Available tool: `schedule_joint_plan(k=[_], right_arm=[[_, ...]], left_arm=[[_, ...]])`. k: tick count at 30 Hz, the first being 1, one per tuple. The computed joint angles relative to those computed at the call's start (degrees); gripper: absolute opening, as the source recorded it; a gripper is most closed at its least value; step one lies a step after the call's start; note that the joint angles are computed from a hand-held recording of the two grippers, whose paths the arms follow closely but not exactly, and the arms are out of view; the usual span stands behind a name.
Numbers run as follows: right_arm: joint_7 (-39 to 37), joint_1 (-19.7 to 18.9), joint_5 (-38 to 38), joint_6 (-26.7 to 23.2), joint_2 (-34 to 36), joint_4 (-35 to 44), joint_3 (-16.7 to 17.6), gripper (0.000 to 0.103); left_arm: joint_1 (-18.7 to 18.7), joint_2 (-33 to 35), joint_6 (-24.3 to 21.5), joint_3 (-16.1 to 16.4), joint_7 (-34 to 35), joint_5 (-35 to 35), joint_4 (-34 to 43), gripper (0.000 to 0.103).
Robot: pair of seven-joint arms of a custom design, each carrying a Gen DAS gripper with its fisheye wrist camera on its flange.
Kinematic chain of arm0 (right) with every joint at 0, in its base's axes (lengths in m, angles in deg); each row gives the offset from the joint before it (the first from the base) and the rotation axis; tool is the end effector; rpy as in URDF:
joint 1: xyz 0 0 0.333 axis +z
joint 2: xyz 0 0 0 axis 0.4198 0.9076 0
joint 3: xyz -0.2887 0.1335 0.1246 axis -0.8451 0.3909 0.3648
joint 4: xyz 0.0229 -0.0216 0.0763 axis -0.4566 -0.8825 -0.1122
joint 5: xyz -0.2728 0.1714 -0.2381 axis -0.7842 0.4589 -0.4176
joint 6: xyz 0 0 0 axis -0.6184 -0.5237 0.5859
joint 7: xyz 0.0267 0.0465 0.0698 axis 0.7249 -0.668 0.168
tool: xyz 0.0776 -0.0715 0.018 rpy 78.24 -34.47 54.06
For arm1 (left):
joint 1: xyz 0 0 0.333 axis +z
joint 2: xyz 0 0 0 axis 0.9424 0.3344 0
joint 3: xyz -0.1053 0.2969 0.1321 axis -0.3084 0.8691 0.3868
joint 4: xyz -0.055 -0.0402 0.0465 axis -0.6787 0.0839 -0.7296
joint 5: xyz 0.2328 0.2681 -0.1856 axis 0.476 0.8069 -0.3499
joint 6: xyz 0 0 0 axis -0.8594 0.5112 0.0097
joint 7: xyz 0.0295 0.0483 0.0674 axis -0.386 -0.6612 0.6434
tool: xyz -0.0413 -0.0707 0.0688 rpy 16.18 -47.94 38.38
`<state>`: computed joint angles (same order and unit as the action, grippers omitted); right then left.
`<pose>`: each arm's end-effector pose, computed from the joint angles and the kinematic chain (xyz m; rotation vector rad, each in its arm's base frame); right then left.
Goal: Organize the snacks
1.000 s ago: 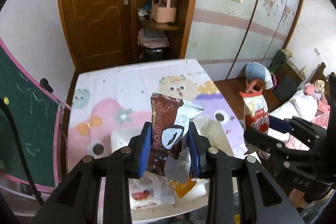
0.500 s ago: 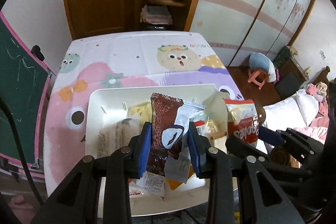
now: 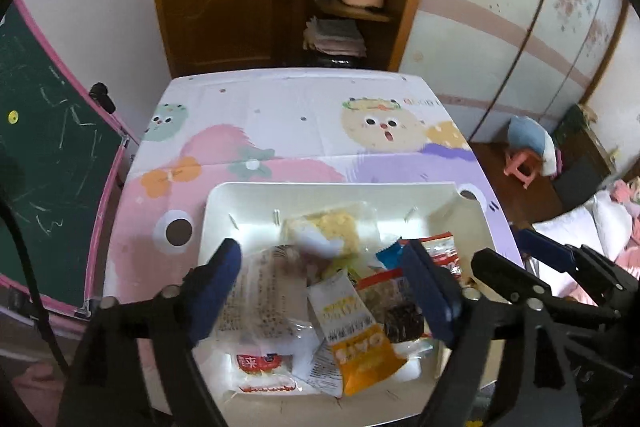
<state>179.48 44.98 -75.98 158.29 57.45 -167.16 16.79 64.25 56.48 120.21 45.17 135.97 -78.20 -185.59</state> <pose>0.4670 0.2754 0.5795 -1.3997 2.1359 -0.5298 0.5286 -0.1308 0.5812 -1.3928 2.4318 -0.8590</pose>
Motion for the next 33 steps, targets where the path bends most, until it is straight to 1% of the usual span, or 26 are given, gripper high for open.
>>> schedule_joint_plan(k=[2, 5, 8, 13, 16, 20, 23, 33], right_arm=[[0.2, -0.1, 0.3, 0.8, -0.2, -0.4, -0.2, 0.069], [0.4, -0.1, -0.3, -0.1, -0.1, 0.1, 0.3, 0.07], [0.9, 0.1, -1.6, -0.8, -0.2, 0.5, 0.8, 0.07], [2.2, 0.5, -1.7, -1.0, -1.0, 0.5, 1.1, 0.07], [3.4, 0.7, -2.4, -1.8, -1.4, 0.7, 1.7, 0.071], [4.1, 1.0, -3.8, -4.7, -1.3, 1.9, 2.4, 0.071], [4.5, 1.3, -4.9, -6.3, -1.2, 2.6, 2.6, 0.071], [4.6, 2.3, -6.8, -9.9, -0.7, 4.0, 2.9, 0.071]], left_arm=[[0.4, 0.0, 0.1, 0.0, -0.8, 0.8, 0.0, 0.09], [0.7, -0.5, 1.1, -0.2, -1.0, 2.5, -0.8, 0.095], [0.9, -1.4, 1.6, 0.2, -0.9, 3.1, -1.8, 0.096], [1.3, -3.2, 1.9, 0.2, -2.7, 4.6, -3.1, 0.102], [1.1, -4.6, 1.6, 0.8, -2.2, 3.8, -4.0, 0.102], [1.5, -6.3, 3.4, 0.3, -3.1, 5.4, -5.5, 0.102], [1.5, -7.0, 3.6, 0.4, -3.7, 5.9, -6.0, 0.102], [1.8, -8.3, 5.6, -0.1, -6.0, 9.1, -7.3, 0.102]])
